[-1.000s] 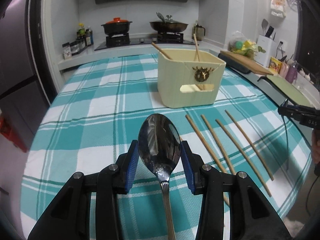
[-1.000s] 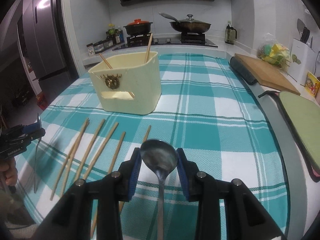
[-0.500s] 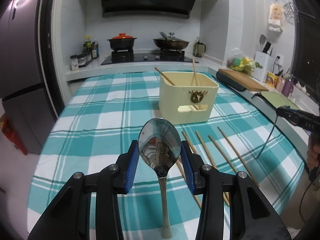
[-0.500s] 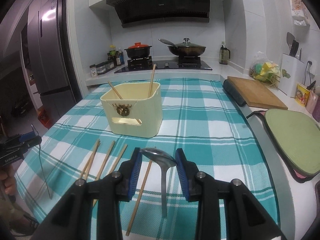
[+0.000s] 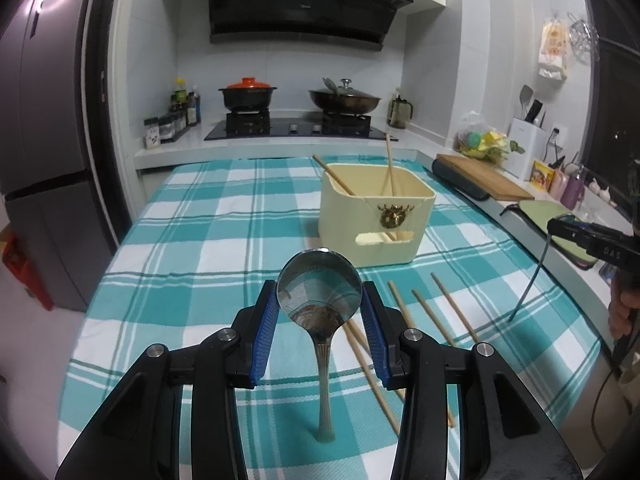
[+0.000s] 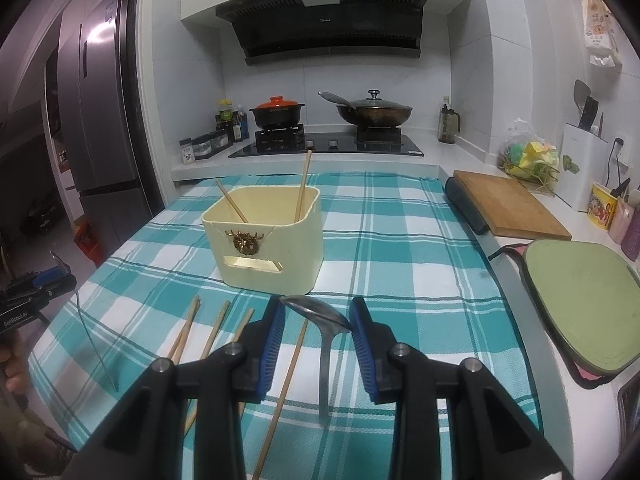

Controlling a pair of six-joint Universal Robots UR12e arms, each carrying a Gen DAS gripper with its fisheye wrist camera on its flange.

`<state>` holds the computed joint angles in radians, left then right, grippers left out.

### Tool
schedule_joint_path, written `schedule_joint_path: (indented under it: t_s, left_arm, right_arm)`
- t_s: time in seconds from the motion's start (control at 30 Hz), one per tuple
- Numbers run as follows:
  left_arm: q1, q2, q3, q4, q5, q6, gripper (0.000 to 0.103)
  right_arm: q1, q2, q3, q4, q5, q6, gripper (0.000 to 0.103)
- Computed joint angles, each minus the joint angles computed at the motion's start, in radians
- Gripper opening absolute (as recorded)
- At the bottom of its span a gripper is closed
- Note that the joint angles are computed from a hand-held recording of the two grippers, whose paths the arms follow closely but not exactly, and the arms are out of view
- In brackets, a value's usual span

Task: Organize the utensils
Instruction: 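Lift both spoons over the cream holder and open both tools to drop them in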

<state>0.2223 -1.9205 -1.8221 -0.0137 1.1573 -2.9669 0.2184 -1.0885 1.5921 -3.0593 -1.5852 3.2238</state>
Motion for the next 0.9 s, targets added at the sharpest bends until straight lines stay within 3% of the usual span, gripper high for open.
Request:
schedule_joint_path:
  t_s: [0.53,0.7,0.9]
  left_arm:
    - [0.014,-0.022,0.156,-0.085,-0.096,-0.033,0.042]
    - [0.003,-0.053,0.268,-0.117,-0.123,-0.045,0.042]
    - [-0.035,-0.129,0.432,-0.121,-0.106,-0.07,0.042]
  right_arm:
    - [-0.007,0.016,-0.121,0.059,0.045,-0.052,0.034]
    - [-0.011,0.053,-0.234,0.112,0.083,-0.06,0.034]
    - [-0.012,0.137,-0.419,0.179,0.118,-0.062,0.033]
